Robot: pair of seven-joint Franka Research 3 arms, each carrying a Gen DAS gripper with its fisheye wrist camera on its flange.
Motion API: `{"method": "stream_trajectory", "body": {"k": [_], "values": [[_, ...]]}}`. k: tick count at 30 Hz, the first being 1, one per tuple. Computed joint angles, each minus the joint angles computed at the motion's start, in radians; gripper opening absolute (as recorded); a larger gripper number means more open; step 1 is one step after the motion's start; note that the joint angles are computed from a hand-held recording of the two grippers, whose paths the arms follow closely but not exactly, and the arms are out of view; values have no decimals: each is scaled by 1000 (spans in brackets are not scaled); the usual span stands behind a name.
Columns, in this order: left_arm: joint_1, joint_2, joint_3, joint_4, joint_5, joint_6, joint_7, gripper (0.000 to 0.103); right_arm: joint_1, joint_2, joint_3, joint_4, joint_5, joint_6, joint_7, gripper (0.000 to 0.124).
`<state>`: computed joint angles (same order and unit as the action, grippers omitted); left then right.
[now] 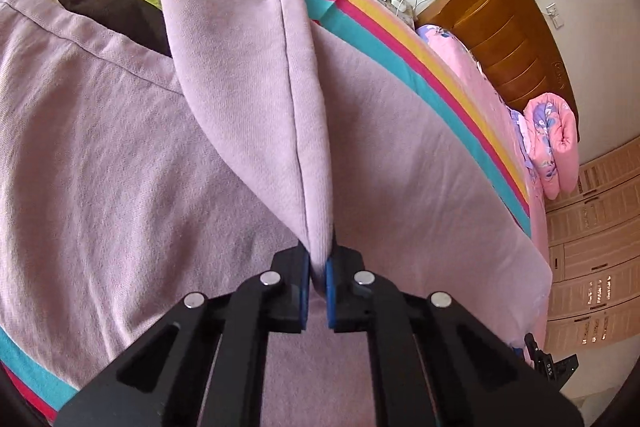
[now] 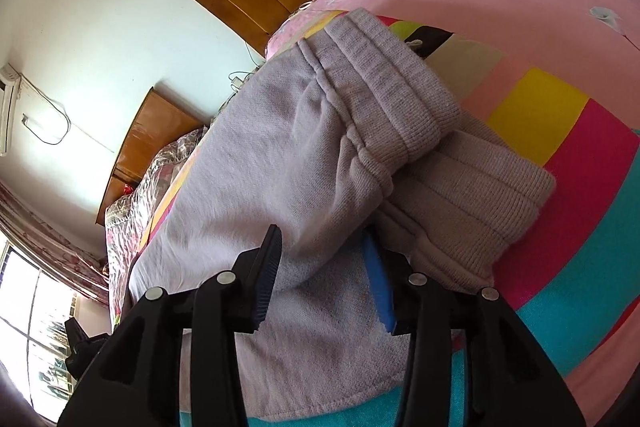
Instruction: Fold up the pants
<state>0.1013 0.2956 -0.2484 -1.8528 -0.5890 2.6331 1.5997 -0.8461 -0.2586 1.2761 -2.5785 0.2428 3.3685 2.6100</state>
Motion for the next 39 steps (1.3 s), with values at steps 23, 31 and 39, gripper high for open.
{"method": "stream_trajectory", "body": {"k": [23, 31, 39], "values": [[-123, -345, 135, -388, -201, 26, 320, 5, 544, -161, -512, -142, -30, -110, -50, 10], [-121, -304, 149, -391, -210, 0, 303, 6, 547, -121, -498, -174, -13, -94, 13, 10], [-118, -305, 140, -394, -166, 11, 281, 10, 566, -103, -513, -180, 11, -69, 1, 12]]}}
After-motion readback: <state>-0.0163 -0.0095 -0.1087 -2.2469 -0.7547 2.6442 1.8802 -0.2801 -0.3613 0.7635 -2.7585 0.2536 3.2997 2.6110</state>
